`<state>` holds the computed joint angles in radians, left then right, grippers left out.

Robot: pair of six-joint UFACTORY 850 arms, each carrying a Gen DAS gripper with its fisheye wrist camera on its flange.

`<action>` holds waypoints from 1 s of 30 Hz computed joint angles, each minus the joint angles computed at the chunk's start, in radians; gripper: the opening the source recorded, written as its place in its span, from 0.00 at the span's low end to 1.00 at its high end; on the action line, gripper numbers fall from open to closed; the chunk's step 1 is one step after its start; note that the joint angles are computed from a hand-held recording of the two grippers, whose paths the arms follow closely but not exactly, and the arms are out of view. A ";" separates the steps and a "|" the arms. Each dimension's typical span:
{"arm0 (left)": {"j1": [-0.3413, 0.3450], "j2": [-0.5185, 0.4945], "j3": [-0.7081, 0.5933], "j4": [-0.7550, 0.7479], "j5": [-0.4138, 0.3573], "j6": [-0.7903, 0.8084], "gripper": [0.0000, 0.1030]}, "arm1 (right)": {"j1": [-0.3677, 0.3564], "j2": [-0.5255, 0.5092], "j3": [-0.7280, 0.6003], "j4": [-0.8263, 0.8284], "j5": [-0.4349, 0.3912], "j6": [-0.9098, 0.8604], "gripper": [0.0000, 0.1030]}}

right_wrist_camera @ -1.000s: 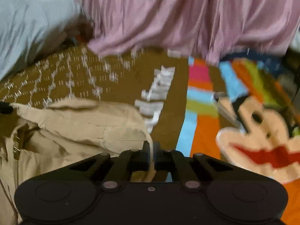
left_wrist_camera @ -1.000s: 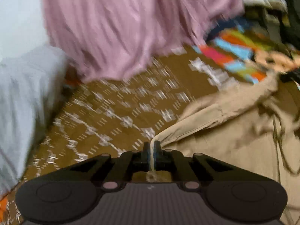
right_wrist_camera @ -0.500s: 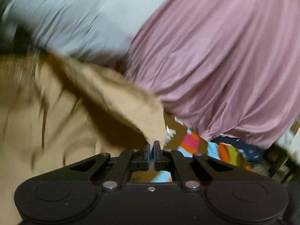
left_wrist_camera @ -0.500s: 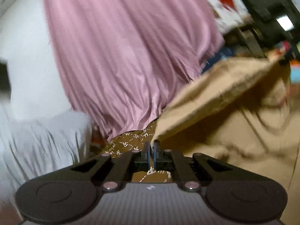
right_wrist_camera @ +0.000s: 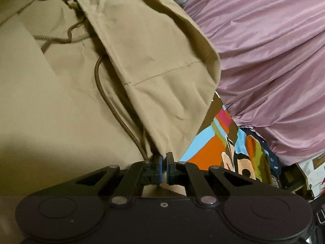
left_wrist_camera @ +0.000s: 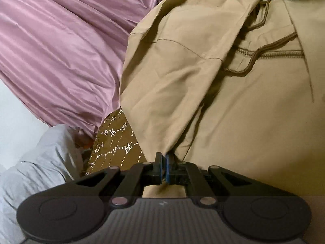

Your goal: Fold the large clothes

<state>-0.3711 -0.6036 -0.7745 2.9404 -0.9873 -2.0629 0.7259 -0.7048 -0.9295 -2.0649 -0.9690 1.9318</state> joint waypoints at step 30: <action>0.074 0.152 0.036 0.106 0.266 -0.187 0.13 | -0.128 0.061 -0.402 0.148 0.440 -0.069 0.12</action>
<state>-0.2975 -0.4513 -0.7383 3.0469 -0.7215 -2.2499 0.5976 -0.6441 -1.3313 -1.9173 -0.5293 1.8631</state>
